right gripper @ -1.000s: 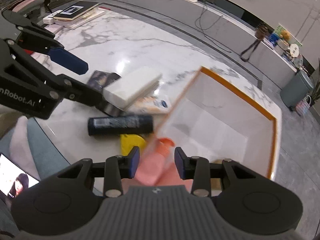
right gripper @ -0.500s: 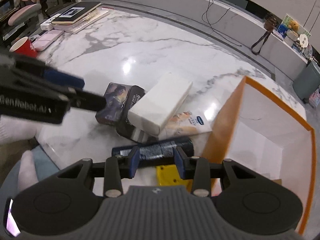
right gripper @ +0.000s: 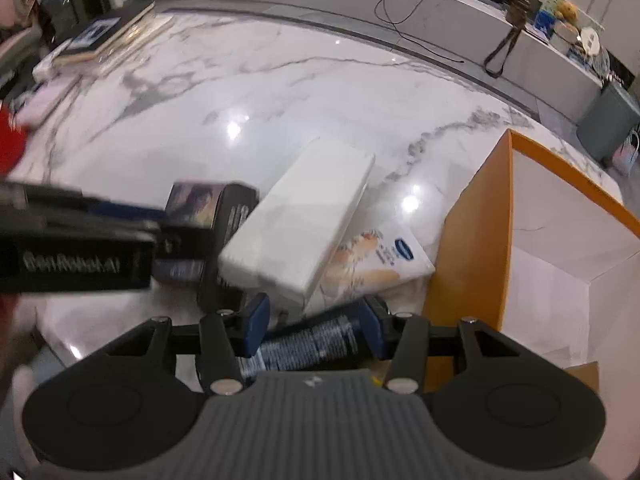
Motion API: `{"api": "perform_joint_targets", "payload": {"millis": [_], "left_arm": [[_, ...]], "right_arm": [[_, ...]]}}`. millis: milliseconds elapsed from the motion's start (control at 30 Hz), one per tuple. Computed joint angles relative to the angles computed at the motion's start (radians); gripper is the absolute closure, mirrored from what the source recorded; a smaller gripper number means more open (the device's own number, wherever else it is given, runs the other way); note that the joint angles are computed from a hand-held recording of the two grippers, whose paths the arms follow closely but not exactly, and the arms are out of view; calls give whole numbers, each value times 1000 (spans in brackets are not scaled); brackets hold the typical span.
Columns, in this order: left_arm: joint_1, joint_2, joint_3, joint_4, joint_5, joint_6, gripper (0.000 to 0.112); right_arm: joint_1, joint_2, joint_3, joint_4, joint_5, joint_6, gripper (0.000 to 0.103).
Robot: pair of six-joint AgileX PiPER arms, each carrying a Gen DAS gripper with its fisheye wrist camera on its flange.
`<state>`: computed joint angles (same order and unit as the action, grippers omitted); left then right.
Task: Organize rigid objects
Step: 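Move both grippers back to the table toward the book and plaid case, then grasp the painted-cover book with the left gripper while the right grasps the plaid glasses case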
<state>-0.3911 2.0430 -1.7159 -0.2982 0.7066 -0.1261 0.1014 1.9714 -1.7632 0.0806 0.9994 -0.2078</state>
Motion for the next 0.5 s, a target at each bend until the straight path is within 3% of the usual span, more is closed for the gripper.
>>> {"api": "perform_joint_targets", "payload": {"millis": [233,367,500], "left_arm": [[18,30,-27,19,-5,-54,60],[30,36,-42,36,-3,-79,61],[10,70,-124,213,105,-214,61]], "right_arm": [[-24,121,-172,73,73,30,41],[-33,177,-247,118,118,53,41],[-22,176,-237,145,143,44,41]]}}
